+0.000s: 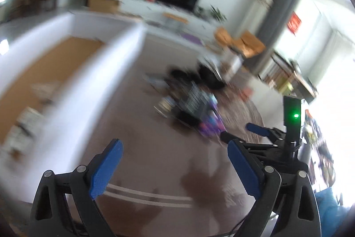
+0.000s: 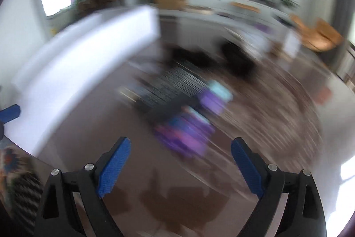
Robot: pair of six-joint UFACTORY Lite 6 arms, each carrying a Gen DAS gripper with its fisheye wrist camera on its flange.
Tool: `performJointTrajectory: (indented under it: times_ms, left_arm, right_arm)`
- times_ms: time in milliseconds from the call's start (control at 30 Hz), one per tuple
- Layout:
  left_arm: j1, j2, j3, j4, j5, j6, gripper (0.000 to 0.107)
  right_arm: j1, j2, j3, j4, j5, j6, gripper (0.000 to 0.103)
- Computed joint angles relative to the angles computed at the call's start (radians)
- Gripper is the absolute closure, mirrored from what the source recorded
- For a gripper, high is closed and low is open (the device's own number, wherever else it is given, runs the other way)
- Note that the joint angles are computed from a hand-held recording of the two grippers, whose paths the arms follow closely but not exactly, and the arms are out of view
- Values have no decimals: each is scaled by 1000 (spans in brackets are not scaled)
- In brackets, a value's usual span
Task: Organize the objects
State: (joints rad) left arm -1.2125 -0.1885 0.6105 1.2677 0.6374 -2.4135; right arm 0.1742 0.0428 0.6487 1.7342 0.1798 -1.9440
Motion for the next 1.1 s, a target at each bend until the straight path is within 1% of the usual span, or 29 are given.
performJointTrajectory:
  times_ms: [67, 100, 133, 167, 200, 233, 267, 300, 367, 433, 467, 533, 633, 667, 700, 1100]
  left_arm:
    - [90, 204, 85, 155, -132, -124, 11]
    - [126, 287, 133, 212, -176, -164, 11]
    - [149, 358, 177, 242, -207, -183, 11]
    - [168, 441, 243, 244, -228, -165, 11]
    - [155, 482, 269, 222, -216, -149, 11]
    - [143, 531, 299, 221, -169, -143, 11]
    - [89, 550, 288, 177, -163, -143, 11]
    - [72, 563, 286, 163, -148, -138, 11]
    - [72, 614, 317, 165, -145, -161, 11]
    - [73, 630, 319, 204, -132, -215, 11]
    - [76, 642, 328, 197, -127, -209, 11]
    - [58, 659, 347, 121, -97, -131, 11]
    - [39, 759, 472, -64, -41, 103, 8]
    - [38, 800, 520, -115, -28, 177, 4]
    - [38, 822, 545, -140, -20, 215, 4]
    - [38, 818, 535, -123, -28, 202, 4]
  right_arm:
    - [-137, 24, -51, 135, 9, -209, 10]
    - [-191, 44, -67, 212, 4, -314, 10]
    - [-240, 75, -69, 289, 22, -419, 10]
    - [-276, 104, -69, 349, 42, -500, 9]
    - [-316, 116, -79, 382, 92, -540, 8]
    - [-336, 115, -82, 406, 101, -572, 7]
    - [-355, 126, -82, 437, 113, -616, 4]
    - [-356, 135, -78, 458, 119, -632, 2]
    - [-335, 161, -48, 496, 106, -654, 0]
    - [-314, 173, -30, 517, 96, -652, 0]
    - [-310, 173, -27, 520, 92, -653, 0]
    - [-323, 170, -49, 553, 110, -699, 0]
    - [-322, 163, -56, 556, 109, -702, 0]
    - [-327, 157, -65, 559, 113, -709, 0]
    - [-320, 165, -52, 557, 107, -700, 0]
    - [-329, 152, -73, 567, 116, -721, 0]
